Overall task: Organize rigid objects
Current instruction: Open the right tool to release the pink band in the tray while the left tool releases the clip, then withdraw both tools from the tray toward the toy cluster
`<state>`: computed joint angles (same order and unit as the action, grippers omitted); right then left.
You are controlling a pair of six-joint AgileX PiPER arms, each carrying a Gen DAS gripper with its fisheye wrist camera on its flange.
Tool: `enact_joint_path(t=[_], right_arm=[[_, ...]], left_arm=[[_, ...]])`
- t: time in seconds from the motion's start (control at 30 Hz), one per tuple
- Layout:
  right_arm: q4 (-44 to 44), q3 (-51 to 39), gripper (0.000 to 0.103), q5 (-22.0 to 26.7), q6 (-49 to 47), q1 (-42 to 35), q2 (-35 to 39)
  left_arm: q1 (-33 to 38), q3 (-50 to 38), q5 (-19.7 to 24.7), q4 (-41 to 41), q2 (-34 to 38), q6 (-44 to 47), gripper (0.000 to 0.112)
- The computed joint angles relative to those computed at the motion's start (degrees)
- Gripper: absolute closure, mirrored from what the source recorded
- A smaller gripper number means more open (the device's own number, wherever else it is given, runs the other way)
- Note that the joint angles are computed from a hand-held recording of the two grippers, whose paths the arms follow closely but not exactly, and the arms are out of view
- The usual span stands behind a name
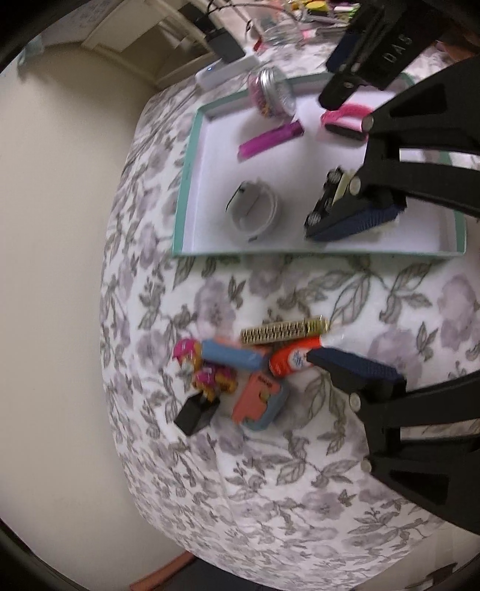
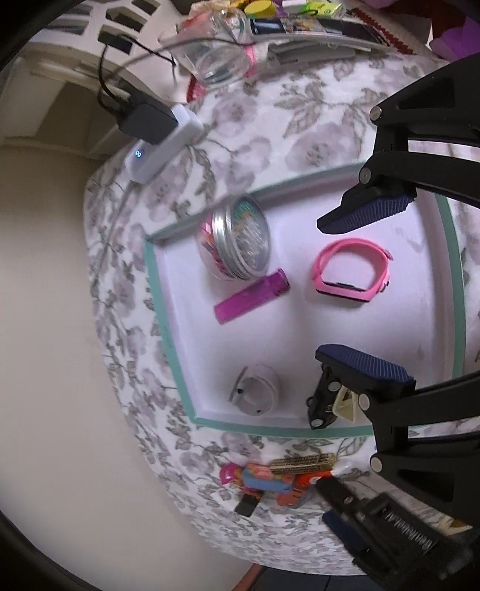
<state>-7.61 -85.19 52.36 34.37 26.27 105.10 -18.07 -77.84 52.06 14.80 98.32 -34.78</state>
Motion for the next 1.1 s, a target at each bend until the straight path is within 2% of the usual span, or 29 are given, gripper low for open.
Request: enact_joint_path(t=[0.17,0.2,0.23,0.37,0.5,0.57,0.7,0.83,0.97,1.1], right_arm=[[0.5,-0.3,0.029,-0.6,-0.6,0.7,1.8],[0.2,-0.5,0.027,-0.6,-0.4,0.9,2.0],[-0.2,-0.6,0.022,-0.6,-0.2,1.1,2.2],[-1.1,-0.5,0.006,-1.3,0.8,1.6,2.4],[-0.6,-0.3,0.004,-2.1,0.7,1.4,2.7],[-1.2,-0.4,0.0,-2.3,0.9,1.7,2.9],[-3.0,-0.3,0.0,-3.5,1.7,2.8,2.8],[-4.6,-1.2,0.0,-4.4,3.1,3.6,2.8],[-6.4,-7.4,0.0,-1.2,1.9,5.2,5.4],[-3.7,-15.7,0.0,1.9,-0.9,5.5,8.8]], left_arm=[[2.2,0.7,-0.4,1.0,0.6,-1.8,0.041],[2.6,0.9,-0.6,1.0,0.7,-1.9,0.034],[3.1,1.2,-0.8,1.0,0.8,-2.0,0.028],[4.2,2.0,-1.5,2.0,0.6,-3.3,0.027],[5.1,2.8,-2.4,2.5,0.3,-3.8,0.022],[5.6,3.0,-2.9,2.4,0.1,-3.7,0.022],[6.2,3.3,-3.5,3.8,-0.2,-4.9,0.021],[7.6,3.0,-4.1,4.1,-0.1,-5.3,0.014],[9.6,-1.0,-1.9,0.8,2.2,-2.9,0.014],[10.2,-6.7,0.6,0.1,3.9,-1.7,0.014]])
